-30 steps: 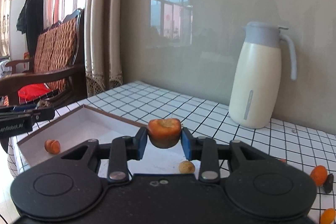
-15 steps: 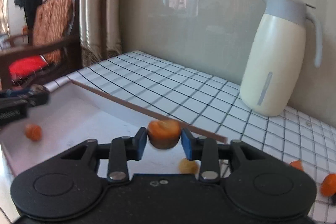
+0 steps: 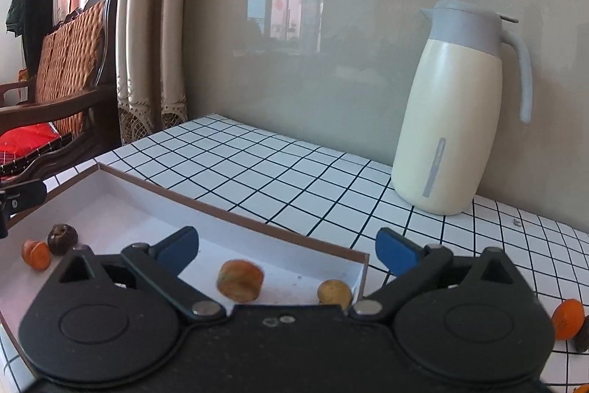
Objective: Organize fruits
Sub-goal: 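Open both grippers to release the fruits into the box tray, then move both grippers back toward the oranges on the table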
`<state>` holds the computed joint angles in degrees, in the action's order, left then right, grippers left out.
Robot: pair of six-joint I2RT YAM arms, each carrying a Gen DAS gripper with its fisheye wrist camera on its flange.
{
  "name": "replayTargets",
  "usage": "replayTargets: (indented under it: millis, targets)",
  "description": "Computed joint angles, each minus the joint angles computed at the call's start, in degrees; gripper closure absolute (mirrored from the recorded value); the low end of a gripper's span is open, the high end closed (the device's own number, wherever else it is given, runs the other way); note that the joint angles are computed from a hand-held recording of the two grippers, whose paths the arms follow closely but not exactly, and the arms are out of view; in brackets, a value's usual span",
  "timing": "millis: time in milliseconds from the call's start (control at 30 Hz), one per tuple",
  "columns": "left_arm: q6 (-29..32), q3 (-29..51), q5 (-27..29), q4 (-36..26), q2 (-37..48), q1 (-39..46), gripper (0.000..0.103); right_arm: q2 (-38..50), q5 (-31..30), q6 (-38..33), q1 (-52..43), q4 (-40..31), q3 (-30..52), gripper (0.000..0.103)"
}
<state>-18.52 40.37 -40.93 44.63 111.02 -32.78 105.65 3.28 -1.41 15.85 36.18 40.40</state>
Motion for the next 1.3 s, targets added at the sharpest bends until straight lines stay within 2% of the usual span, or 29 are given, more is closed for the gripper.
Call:
replayTargets:
  millis: [167,267,367,500,667,833,967,1100,1200,1300]
  targets:
    - [-1.10,-1.34,-1.01,-0.13,-1.55,-1.52,0.000,-2.22,-0.38,0.19,-0.07,0.19,-2.14,0.006]
    - [-0.88,-3.38,-2.55,2.04,-3.06,-3.36,0.000,-5.29,-0.88,0.15,-0.42,0.58,-5.22,0.006]
    - [-1.43,-5.07,-4.40,2.23,-5.41,-5.29,0.000,-9.94,-1.39,-0.41,-0.80,1.85,-9.94,0.006]
    - [-3.19,-10.58,-8.62,5.53,-8.34,-9.69,0.000,-16.09,-2.40,-0.81,-1.88,5.80,-17.80,0.006]
    - [-7.91,-13.75,-11.36,0.39,-12.33,-13.82,0.000,-22.23,-3.14,-0.55,-3.48,6.41,-24.33,0.006]
    - [-9.52,-16.26,-16.23,-0.63,-15.24,-19.42,0.000,-29.49,-3.51,-1.25,-4.65,6.15,-30.27,0.006]
    - [-12.45,-15.21,-18.37,-5.37,-15.90,-23.27,0.000,-35.18,-4.21,-1.23,-6.75,3.83,-33.23,0.006]
    - [-11.59,-13.61,-20.31,-5.53,-14.62,-26.19,0.000,-42.01,-4.37,-2.18,-8.46,0.61,-36.49,0.006]
    - [-12.69,-11.19,-20.23,-8.76,-13.77,-27.42,0.000,-47.86,-4.30,-3.88,-9.87,-3.61,-38.51,0.006]
    - [-12.49,-10.08,-20.73,-7.81,-12.55,-29.30,0.000,-53.62,-6.17,-5.12,-13.22,-7.87,-40.05,0.006]
